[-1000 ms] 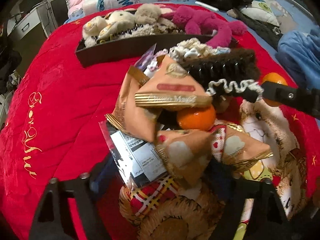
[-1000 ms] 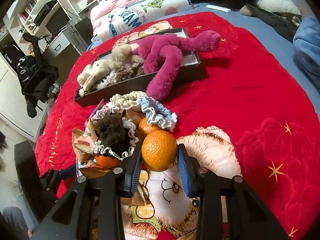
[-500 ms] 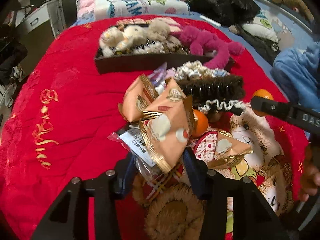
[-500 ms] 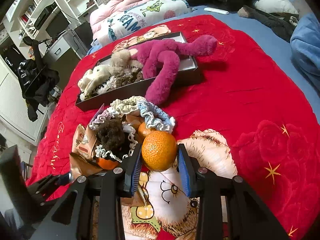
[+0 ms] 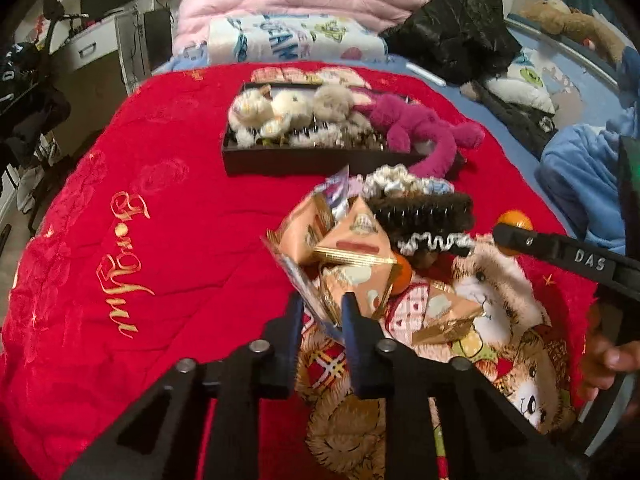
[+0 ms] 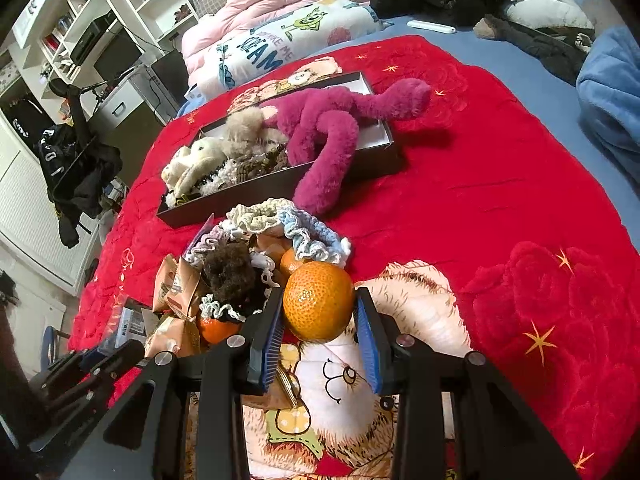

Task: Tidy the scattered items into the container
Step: 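Grasp the clear barcode packet with the left gripper while the right gripper holds the orange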

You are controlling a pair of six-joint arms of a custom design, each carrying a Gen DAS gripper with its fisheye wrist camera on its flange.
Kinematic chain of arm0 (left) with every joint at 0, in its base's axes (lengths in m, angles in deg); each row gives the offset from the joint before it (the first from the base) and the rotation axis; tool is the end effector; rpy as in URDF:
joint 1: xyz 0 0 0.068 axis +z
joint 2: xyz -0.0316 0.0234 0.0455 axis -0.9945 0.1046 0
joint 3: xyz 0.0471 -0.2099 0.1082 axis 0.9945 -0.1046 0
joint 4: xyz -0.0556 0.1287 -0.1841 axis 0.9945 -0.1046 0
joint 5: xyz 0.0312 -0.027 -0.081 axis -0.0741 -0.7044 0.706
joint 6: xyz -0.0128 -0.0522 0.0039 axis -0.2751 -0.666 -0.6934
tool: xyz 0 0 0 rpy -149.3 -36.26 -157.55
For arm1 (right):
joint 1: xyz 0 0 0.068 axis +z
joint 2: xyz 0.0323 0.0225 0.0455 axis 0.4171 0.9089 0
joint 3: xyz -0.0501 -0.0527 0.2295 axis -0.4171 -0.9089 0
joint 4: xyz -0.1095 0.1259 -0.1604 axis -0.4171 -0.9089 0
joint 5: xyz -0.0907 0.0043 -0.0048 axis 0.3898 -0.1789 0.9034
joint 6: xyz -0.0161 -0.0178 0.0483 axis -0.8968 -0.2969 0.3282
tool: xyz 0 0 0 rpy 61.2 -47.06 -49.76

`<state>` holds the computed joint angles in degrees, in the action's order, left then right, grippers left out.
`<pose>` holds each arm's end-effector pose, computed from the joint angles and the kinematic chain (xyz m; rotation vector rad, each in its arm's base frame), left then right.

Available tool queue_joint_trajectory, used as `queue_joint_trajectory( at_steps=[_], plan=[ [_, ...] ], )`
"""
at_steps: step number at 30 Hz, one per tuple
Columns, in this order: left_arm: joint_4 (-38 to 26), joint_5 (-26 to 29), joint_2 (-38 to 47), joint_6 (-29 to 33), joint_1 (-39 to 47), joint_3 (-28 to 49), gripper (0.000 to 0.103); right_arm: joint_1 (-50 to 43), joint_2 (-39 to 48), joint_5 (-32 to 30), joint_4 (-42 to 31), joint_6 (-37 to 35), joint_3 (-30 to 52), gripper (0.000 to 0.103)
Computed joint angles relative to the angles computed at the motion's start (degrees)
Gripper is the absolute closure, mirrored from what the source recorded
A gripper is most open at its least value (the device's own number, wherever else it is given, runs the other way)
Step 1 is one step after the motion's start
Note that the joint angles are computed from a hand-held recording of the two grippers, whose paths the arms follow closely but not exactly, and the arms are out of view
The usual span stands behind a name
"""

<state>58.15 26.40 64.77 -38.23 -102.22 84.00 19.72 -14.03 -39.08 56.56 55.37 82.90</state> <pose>0.2491 -0.0915 0.1189 0.6809 2.4823 -0.3948 0.1859 -0.0167 0.1126 0.8186 2.3476 0.1884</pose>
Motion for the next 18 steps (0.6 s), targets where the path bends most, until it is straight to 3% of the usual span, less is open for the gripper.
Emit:
queue_joint_trajectory(
  at_steps=[2,6,11,18],
  plan=[
    [0.25,0.25,0.66,0.06,-0.09,0.13,0.084,-0.09,-0.19,-0.16,-0.05,-0.14,-0.09,0.07],
    [-1.69,6.95,1.78,0.01,0.99,1.51,0.083,-0.11,-0.42,-0.62,-0.13,-0.16,-0.16,0.07],
    [0.67,2.64,-0.71,1.19,-2.6,-1.02,0.068,0.56,-0.22,-0.56,0.0,-0.09,-0.03,0.07],
    [0.89,-0.02,4.06,-0.51,-1.71,1.71,0.071,-0.01,0.94,-0.78,0.52,-0.22,0.26,0.07]
  ],
)
